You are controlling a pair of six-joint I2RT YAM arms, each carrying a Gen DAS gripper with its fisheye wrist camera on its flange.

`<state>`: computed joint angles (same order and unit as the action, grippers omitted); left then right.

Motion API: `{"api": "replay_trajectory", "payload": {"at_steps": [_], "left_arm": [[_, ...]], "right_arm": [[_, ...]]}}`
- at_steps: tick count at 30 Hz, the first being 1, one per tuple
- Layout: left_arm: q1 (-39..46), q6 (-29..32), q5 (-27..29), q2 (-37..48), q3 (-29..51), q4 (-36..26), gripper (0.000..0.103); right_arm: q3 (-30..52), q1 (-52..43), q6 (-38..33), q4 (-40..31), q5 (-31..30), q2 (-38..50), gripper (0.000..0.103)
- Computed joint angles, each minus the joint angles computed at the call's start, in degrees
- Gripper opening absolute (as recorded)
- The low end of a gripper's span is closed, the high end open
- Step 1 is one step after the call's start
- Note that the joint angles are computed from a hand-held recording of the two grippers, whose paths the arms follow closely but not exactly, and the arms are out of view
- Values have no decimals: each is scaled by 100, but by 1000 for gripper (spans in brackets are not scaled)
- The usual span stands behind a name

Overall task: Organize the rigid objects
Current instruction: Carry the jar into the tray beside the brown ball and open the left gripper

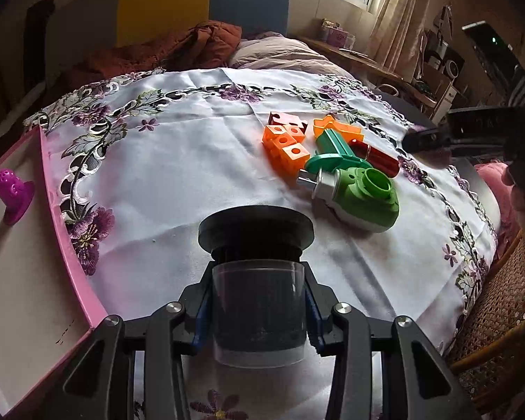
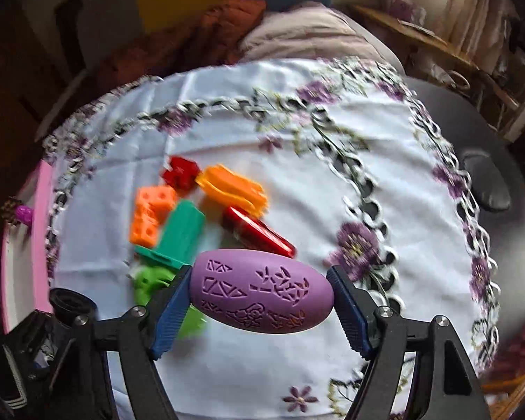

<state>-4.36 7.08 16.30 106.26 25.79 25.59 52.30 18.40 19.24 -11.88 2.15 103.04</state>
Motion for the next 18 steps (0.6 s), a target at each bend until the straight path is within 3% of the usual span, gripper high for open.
{"api": "replay_trajectory", "payload": {"at_steps": [6, 13, 18], "left_arm": [[295, 229, 200, -1021, -532, -118, 43], [1577, 727, 747, -2431, -839, -1267, 43], [3075, 796, 1093, -2116, -250, -2008, 43]], "right_arm": [[1023, 961, -262, 555, -380, 807, 76], [2430, 1758, -1030, 369, -550, 2279, 76], [2641, 1913, -1380, 383, -519, 2790, 76]]}}
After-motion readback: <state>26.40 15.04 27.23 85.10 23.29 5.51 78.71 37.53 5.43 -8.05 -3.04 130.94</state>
